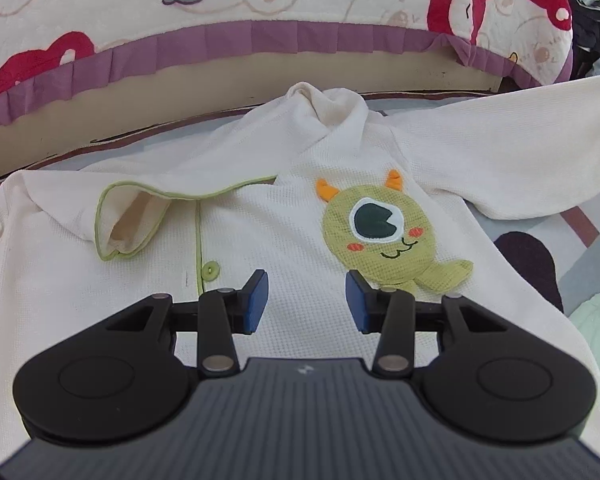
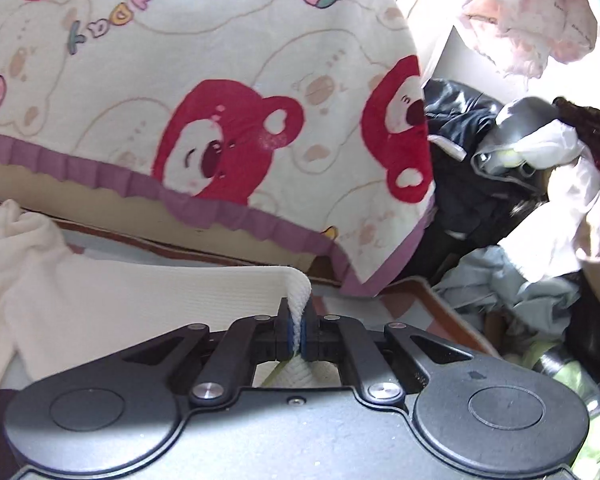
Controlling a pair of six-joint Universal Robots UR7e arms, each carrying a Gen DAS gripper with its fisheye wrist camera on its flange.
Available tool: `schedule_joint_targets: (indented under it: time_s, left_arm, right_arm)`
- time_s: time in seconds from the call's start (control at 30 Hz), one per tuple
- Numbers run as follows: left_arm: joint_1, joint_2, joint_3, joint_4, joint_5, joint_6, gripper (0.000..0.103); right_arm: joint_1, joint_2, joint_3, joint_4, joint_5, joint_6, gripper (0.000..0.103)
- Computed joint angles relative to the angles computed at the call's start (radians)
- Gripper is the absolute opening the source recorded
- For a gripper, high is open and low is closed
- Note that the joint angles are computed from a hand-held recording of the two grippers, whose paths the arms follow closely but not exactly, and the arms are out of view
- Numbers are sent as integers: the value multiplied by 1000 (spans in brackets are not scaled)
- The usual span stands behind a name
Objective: Fold clothes
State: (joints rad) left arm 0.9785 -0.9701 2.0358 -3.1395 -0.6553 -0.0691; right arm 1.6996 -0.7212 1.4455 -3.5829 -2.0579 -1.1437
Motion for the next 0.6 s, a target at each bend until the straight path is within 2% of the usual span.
schedule_joint_targets:
  time_s: [0.07, 0.13, 0.17, 0.2, 0.23, 0.27, 0.3, 0.33, 0.37, 0.43, 0.5, 0.53, 0.6]
  left_arm:
    - [5, -11, 9, -7, 15, 23, 42]
    - [10, -28, 20, -5, 42, 49, 42]
    - [8, -53, 32, 26, 62, 30, 42]
    - [5, -81, 45, 65, 84, 2, 42]
    - [3, -110, 57, 108, 105, -28, 42]
    - [0, -155, 82, 141, 111, -68, 42]
    - [0, -203, 114, 138, 93, -80, 44]
    - [1, -236, 139, 117, 88, -63, 47]
    - [2, -266, 162, 93, 85, -41, 50]
    - [13, -302, 189, 48, 88, 12, 51]
    - [38, -302, 190, -3, 104, 81, 51]
    - [50, -301, 189, -30, 111, 117, 51]
    - [92, -299, 174, -48, 59, 138, 51]
  right_arm:
    - [0, 44, -81, -2, -36, -34, 4]
    - [-8, 106, -186, 8, -107, -67, 5]
    - [-12, 134, -237, 43, -159, -61, 11]
    - [-18, 150, -265, 104, -215, -26, 12]
    - [-24, 158, -271, 152, -256, 9, 11]
    - [-28, 166, -264, 159, -273, 21, 17]
    - [-28, 173, -243, 124, -264, 9, 22]
    - [-27, 181, -223, 86, -256, -5, 32]
    - [-23, 186, -201, 59, -243, -10, 35]
    - [2, 199, -175, 70, -210, 22, 35]
    - [39, 212, -172, 159, -176, 99, 35]
    - [59, 214, -175, 241, -150, 150, 35]
    - [96, 213, -182, 422, -70, 279, 36]
